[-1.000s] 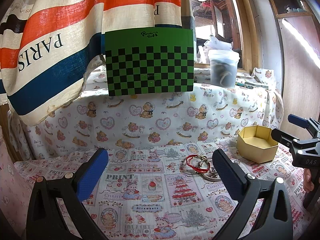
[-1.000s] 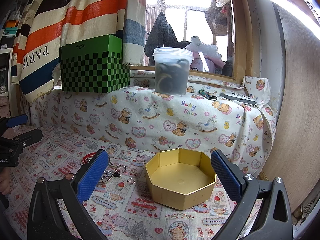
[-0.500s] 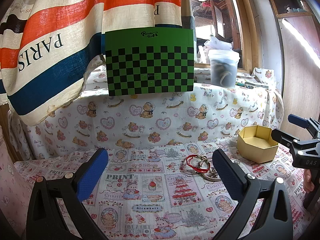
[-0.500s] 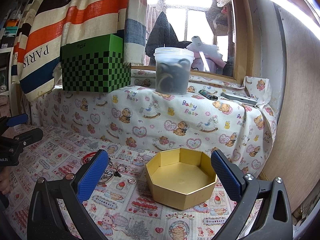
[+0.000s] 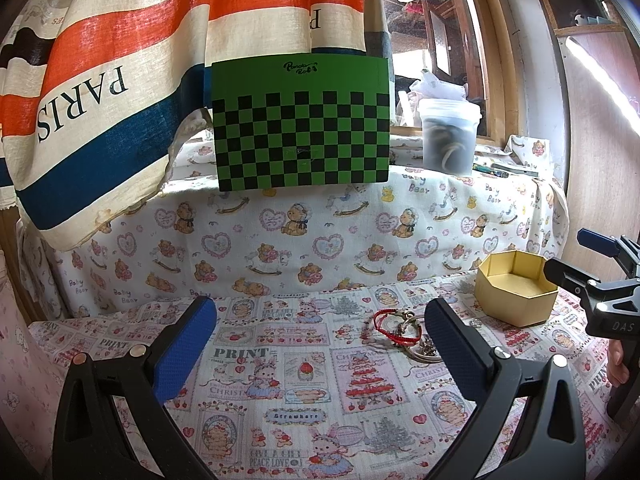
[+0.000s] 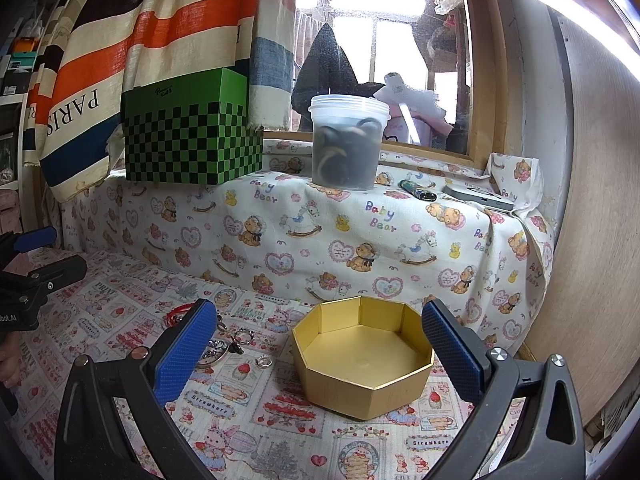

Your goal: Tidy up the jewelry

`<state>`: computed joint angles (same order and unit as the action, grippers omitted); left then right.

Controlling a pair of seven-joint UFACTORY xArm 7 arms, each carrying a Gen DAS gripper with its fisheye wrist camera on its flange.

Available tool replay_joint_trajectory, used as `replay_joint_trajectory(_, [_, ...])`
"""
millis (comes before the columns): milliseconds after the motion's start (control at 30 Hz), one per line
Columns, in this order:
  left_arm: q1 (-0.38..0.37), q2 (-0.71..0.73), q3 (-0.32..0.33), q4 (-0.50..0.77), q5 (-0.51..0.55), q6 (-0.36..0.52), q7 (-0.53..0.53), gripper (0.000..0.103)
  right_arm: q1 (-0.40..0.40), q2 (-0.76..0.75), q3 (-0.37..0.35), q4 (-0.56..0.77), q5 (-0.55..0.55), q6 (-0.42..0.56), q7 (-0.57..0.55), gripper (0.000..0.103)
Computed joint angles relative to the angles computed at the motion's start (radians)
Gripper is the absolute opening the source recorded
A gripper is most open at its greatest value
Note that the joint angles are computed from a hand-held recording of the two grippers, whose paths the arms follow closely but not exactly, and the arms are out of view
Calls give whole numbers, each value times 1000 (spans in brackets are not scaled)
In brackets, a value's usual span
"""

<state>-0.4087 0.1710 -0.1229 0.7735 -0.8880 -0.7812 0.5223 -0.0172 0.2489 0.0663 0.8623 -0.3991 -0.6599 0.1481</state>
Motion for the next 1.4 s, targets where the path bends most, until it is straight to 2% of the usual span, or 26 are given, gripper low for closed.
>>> replay_joint_trajectory(233, [-6, 10, 5, 29, -76, 11, 51, 103, -2, 0, 0, 1, -3, 0, 1, 103])
replay_joint_trajectory(333, [2, 7, 4, 22, -58, 18, 32, 103, 10, -1, -5, -5, 32, -6, -17, 103])
replay_joint_trajectory(433, [2, 9, 1, 10, -41, -15, 1, 103, 20, -3, -8, -16, 67, -23, -34, 103])
replay_joint_trajectory(700, [3, 8, 4, 34, -97, 19, 47, 103, -1, -1, -3, -8, 28, -20, 12, 103])
replay_joint_trajectory(800, [3, 10, 3, 33, -109, 5, 37, 103, -9, 1, -2, -5, 5, -22, 26, 103])
replay_joint_trajectory(967, [-8, 24, 0, 58, -181, -22, 95, 103, -21, 1, 2, 5, -29, 3, 58, 103])
replay_joint_trajectory(1067, [5, 7, -3, 38, -147, -7, 71, 103, -49, 1, 15, 22, -101, 45, 115, 102])
replay_joint_trajectory(1167, [28, -31, -2, 5, -84, 60, 10, 103, -30, 0, 4, 16, -63, 41, 85, 102])
replay_joint_trajectory(1200, [34, -41, -1, -3, -71, 81, -6, 103, -29, -2, 4, 15, -59, 43, 81, 101])
replay_joint_trajectory(1300, [42, -52, 5, -8, -66, 109, -33, 103, -78, -9, 30, 33, -178, 75, 177, 91])
replay_joint_trajectory(1367, [37, -45, 7, 5, -103, 99, -8, 103, -68, -19, 24, 27, -167, 83, 177, 89])
replay_joint_trajectory(1400, [41, -49, 8, 0, -89, 104, -15, 103, -63, -26, 22, 23, -164, 88, 174, 87])
